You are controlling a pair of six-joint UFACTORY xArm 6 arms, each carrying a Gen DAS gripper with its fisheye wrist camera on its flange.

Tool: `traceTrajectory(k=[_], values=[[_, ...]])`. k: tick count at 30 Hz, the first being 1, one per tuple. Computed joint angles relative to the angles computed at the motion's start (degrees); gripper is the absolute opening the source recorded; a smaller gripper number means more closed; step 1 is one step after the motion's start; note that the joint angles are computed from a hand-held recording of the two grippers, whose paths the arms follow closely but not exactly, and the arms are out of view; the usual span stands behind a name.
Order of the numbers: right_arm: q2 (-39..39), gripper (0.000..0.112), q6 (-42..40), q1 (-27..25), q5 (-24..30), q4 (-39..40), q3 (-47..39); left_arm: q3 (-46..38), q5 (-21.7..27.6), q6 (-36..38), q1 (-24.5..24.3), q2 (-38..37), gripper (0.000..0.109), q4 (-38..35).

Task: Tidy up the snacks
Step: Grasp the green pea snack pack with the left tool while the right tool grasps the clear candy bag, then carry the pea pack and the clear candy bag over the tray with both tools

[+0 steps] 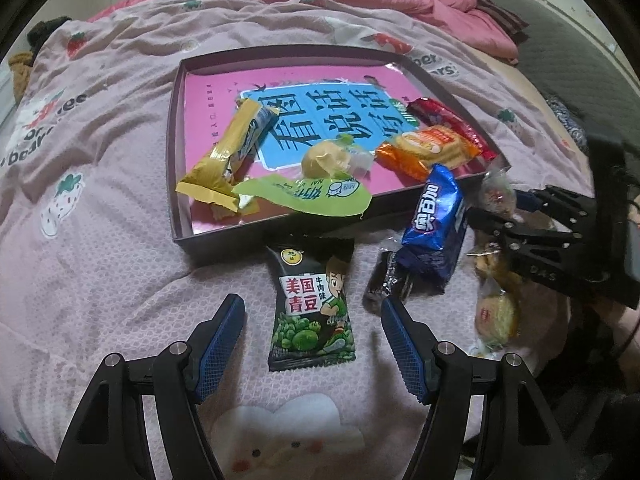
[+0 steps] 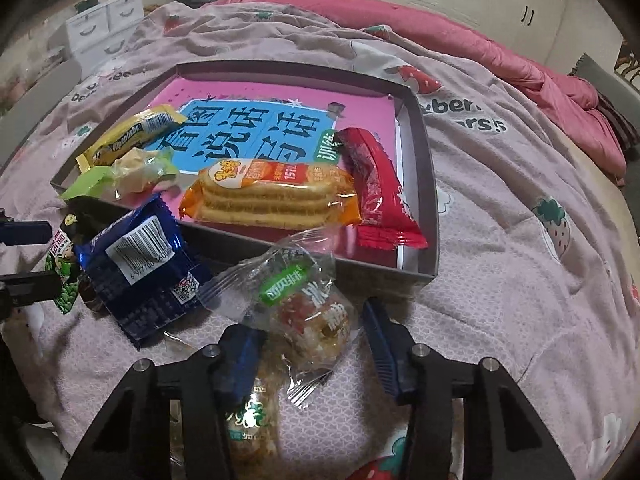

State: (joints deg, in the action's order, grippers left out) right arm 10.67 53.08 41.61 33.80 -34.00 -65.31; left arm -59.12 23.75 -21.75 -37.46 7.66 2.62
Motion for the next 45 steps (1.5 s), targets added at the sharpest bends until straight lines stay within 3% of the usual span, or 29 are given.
traceTrajectory(k=[3,5,9,13,31,45], values=[[-1.95,0.041,1.28,-0.62,-3.88,-0.61,2.14,-0.44,-0.54,0.29,-0.11,0.97,0.072,-1.30],[-2.73,0.040,2.04,-0.83,-4.94,-0.61,3.04,-0.64,-0.91,0.97,-0.07,1.55,0.066,-2.97],[-3.63,0.040,2.72,-1.46,-6.60,0.71,4.37,-1.45,-0.32,-0.21,0.29,2.45,0.040,-1.88],[-4.38,0.039,3.41,-2.18,-9.29,1.44,5.54,-1.63,-0.95,1.44,0.40,2.83,0.035,-3.80],[-7.56,0.039,11.40,-3.21,-14.15,-6.05,8.07,2.17,-4.73,6.13,-0.15,-2.22,0.033,-8.57],[-10.25,0.039,21.56,-3.93,-16.37,-17.28,9.01,4.08,-7.11,2.95,0.94,-5.04,0.033,-6.31]])
